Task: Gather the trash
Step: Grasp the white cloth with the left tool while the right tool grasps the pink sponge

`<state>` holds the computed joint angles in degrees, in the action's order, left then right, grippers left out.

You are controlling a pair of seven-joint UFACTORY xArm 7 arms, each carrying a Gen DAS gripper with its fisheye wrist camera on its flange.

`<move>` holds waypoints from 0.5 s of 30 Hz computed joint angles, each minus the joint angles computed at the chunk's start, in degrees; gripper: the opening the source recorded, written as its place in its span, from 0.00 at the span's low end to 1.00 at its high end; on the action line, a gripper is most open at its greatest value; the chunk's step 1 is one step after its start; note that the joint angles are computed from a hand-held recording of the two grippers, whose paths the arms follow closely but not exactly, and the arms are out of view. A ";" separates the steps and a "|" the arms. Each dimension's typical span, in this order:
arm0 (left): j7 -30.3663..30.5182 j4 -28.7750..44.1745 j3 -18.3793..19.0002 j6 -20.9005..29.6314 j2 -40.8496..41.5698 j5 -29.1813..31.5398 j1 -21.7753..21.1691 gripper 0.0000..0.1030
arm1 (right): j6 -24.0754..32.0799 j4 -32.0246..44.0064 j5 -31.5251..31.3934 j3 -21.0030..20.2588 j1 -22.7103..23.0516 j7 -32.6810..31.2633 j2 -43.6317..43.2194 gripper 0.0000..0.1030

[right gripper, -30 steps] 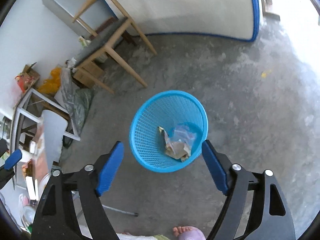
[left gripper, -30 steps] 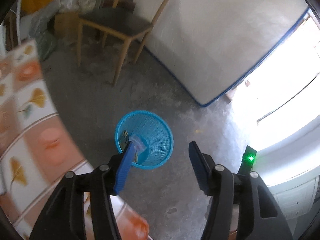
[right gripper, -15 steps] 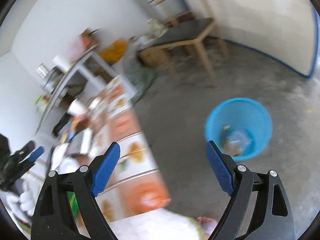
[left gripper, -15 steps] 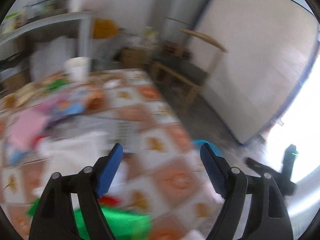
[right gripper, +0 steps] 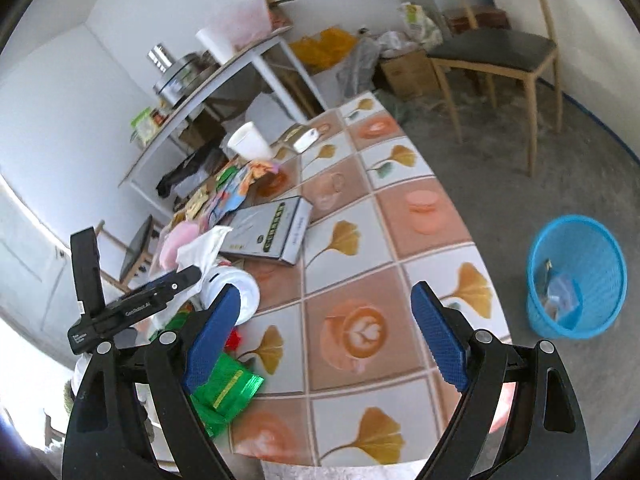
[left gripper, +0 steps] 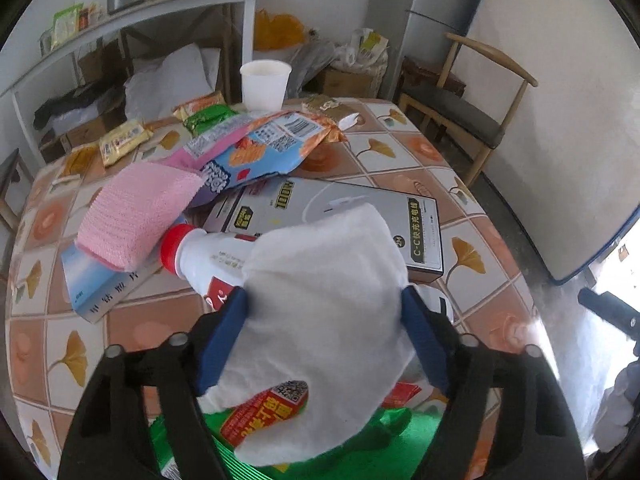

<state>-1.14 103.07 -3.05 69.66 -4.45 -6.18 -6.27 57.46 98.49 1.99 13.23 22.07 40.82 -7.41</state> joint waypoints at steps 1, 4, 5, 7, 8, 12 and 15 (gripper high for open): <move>0.68 -0.58 0.09 -0.51 -0.50 -0.11 0.02 0.64 | 0.54 1.06 -0.19 0.13 0.09 -0.29 0.76 0.81; 1.33 -1.38 0.54 -1.51 -1.29 -1.66 0.23 0.46 | 0.84 3.00 -0.45 0.20 0.46 -0.98 2.25 0.81; 1.21 -1.28 0.69 -1.36 -1.39 -2.05 0.35 0.37 | 0.88 3.87 -0.66 0.23 0.61 -1.15 2.99 0.81; 1.18 -1.55 1.14 -1.39 -1.78 -3.14 0.71 0.24 | 1.04 6.36 -1.71 0.62 1.33 -0.85 4.90 0.81; 1.44 -1.63 1.36 -1.48 -1.95 -3.82 0.86 0.21 | 1.09 7.95 -1.79 0.66 1.74 -1.18 6.10 0.81; 2.58 -3.54 2.65 -4.53 -3.98 -8.31 1.52 0.16 | 3.60 15.14 -3.24 0.33 3.48 -2.16 10.81 0.81; 2.57 -4.75 3.47 -7.59 -5.73 -10.67 2.01 0.16 | 6.29 24.12 -4.45 -0.19 5.60 -4.05 16.47 0.81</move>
